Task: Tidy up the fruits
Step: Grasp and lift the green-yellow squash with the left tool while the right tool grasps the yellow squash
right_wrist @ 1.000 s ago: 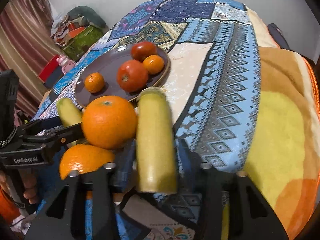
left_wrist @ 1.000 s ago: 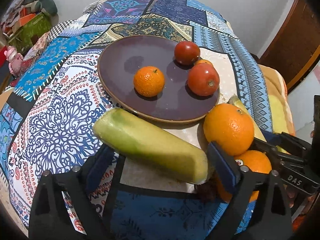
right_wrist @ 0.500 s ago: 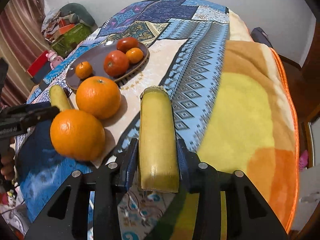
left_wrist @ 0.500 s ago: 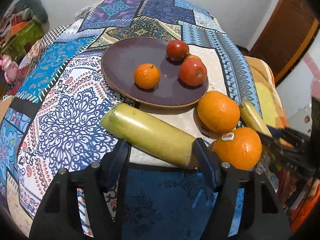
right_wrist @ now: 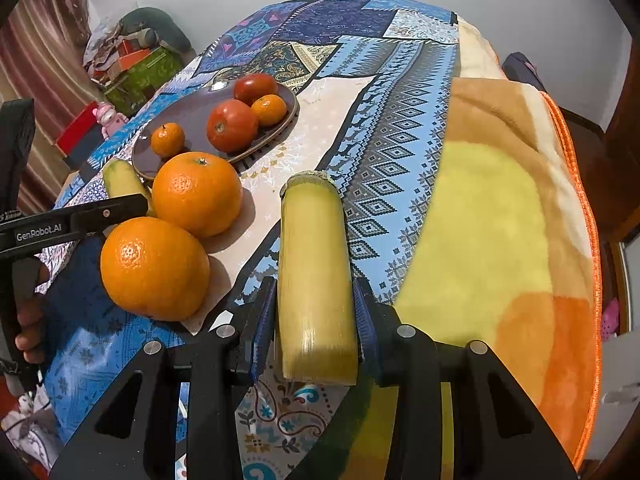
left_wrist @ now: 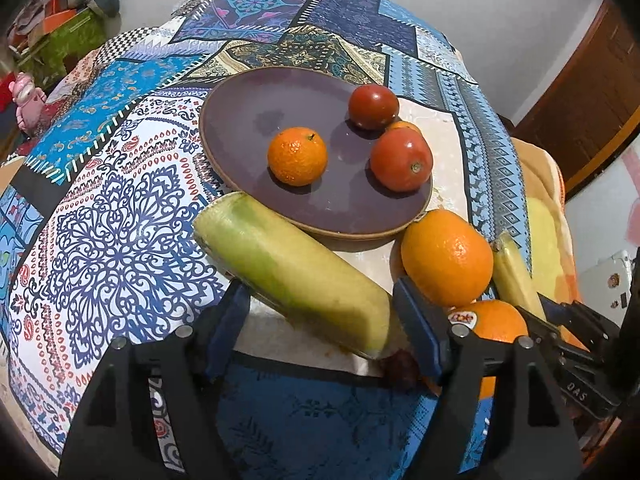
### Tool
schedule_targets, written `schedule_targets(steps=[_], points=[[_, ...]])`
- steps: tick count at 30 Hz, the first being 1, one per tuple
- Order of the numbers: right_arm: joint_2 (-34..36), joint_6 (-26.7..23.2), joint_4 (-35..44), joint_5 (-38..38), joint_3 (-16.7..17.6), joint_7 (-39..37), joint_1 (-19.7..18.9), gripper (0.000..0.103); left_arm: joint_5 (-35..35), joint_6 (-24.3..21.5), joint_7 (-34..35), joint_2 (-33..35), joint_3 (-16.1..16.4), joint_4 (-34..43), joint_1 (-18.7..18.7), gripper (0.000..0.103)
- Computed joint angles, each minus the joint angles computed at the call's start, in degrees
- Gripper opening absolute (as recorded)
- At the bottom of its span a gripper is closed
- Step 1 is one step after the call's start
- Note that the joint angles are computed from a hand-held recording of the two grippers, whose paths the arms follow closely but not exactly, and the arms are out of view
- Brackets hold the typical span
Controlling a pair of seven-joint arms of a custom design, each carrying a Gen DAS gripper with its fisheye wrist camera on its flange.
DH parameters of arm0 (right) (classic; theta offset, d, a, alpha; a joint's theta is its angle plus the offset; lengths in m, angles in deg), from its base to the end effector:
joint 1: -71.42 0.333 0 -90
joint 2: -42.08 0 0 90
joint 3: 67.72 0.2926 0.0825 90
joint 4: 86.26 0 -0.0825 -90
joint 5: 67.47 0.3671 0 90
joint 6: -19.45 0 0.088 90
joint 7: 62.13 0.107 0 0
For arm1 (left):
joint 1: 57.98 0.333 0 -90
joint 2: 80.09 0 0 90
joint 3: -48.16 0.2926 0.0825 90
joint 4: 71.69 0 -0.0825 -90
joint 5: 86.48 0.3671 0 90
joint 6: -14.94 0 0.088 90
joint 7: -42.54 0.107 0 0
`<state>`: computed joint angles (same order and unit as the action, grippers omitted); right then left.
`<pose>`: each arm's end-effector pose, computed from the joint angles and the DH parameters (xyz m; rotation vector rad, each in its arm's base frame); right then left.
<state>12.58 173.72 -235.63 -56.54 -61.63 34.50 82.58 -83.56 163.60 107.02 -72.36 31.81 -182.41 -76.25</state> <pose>0.4027 0.1204 0.4770 -1.8583 1.7829 -0.3488 0.5070 -0.3434 0.4645 -1.8588 2.2329 -0.7660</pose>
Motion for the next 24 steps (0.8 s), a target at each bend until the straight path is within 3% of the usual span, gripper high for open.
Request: schedule_targets(steps=[3, 7, 10, 19, 24], points=[[0.0, 0.2, -0.1, -0.1, 0.0, 0.1, 0.0, 0.035, -1.6, -0.2, 4.5, -2.1, -0.2, -1.6, 0.8, 0.066], [0.0, 0.5, -0.2, -0.4, 0.2, 0.3, -0.1, 0.035, 1.4, -1.6, 5.0, -3.9, 0.8, -2.2, 0.8, 0.064], [0.2, 0.6, -0.2, -0.7, 0.5, 0.8, -0.2, 0.035, -0.4, -2.9, 5.3, -3.3, 1.1, -1.0, 1.3, 0.063], [0.6, 0.3, 0.2, -2.1, 0.8, 1.6, -0.4, 0.036, -3.9, -3.4, 0.8, 2.1, 0.4, 3.6, 1.5, 0.073], [1.8, 0.7, 1.1, -3.0, 1.3, 2.2, -0.6, 0.037, 2.8, -4.1, -4.7, 3.6, 1.1, 5.1, -0.4, 0.074]])
